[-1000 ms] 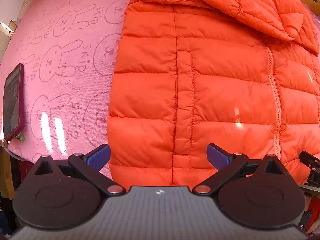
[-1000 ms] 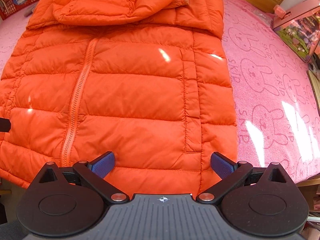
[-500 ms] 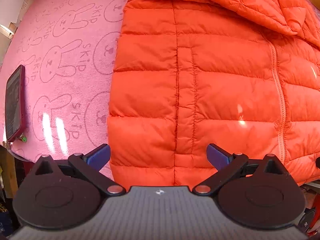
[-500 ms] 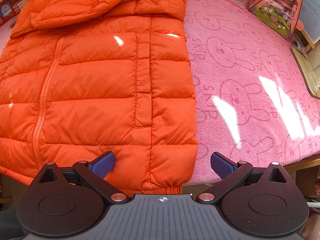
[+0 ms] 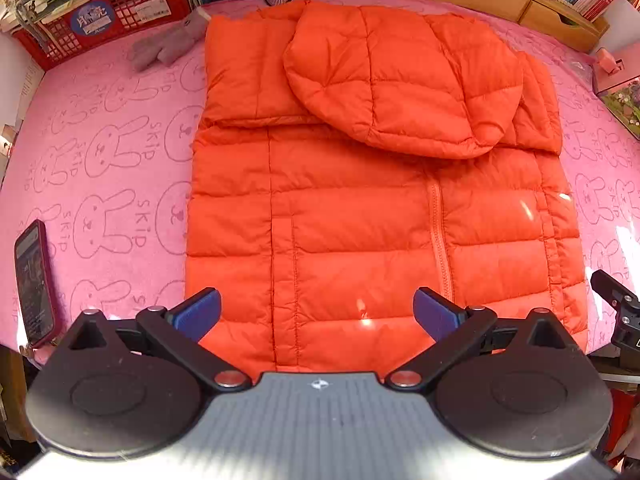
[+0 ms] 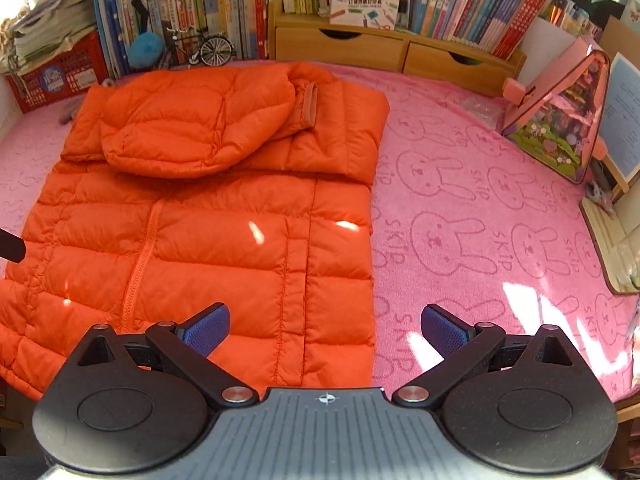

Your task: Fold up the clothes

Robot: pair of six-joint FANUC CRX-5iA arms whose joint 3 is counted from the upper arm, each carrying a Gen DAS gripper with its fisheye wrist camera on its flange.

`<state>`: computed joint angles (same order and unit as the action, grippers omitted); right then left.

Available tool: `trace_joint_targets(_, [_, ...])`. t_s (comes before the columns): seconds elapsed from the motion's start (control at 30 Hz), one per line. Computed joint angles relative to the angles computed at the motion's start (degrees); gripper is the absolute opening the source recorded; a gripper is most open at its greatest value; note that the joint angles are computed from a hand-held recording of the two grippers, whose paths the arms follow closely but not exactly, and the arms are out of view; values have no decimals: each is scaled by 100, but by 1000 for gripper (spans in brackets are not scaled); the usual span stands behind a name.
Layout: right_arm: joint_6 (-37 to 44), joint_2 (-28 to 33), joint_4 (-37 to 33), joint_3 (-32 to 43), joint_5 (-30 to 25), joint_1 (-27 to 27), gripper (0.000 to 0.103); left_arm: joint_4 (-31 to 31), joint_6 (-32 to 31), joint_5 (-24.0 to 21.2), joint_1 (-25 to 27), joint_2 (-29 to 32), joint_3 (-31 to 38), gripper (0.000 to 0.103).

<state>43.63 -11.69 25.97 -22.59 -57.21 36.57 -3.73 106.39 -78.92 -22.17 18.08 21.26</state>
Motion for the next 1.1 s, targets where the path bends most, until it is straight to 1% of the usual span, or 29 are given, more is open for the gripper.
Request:
trace_joint_targets(0.13, [701, 131, 193, 326, 460, -247, 103, 10, 10, 89, -5, 94, 361, 103])
trace_joint_targets(0.27, [1325, 255, 217, 543, 829, -404, 103, -111, 134, 86, -57, 172, 661, 103])
trace_joint_targets(0.4, [1683, 358, 88, 689, 986, -473, 103, -223, 198, 88, -121, 175, 759, 103])
trace_joint_targets(0.6, [2007, 329, -85, 661, 1115, -493, 103, -292, 301, 41, -212, 160, 710, 103])
trace_joint_targets(0.8, [2446, 209, -470, 562, 1060, -580, 103, -171, 550, 116, -296, 101, 339, 103])
trace_joint_targets(0.87, [2659, 148, -710, 512, 977, -633, 103, -143, 731, -7, -342, 113, 202, 103])
trace_joint_targets(0.97, [2888, 39, -1063, 373, 730, -728, 103, -177, 976, -246, -427, 102, 6, 103])
trace_joint_targets(1.1, [2997, -52, -1704, 312, 152, -879, 102, -165, 1053, -360, -433, -45, -306, 103])
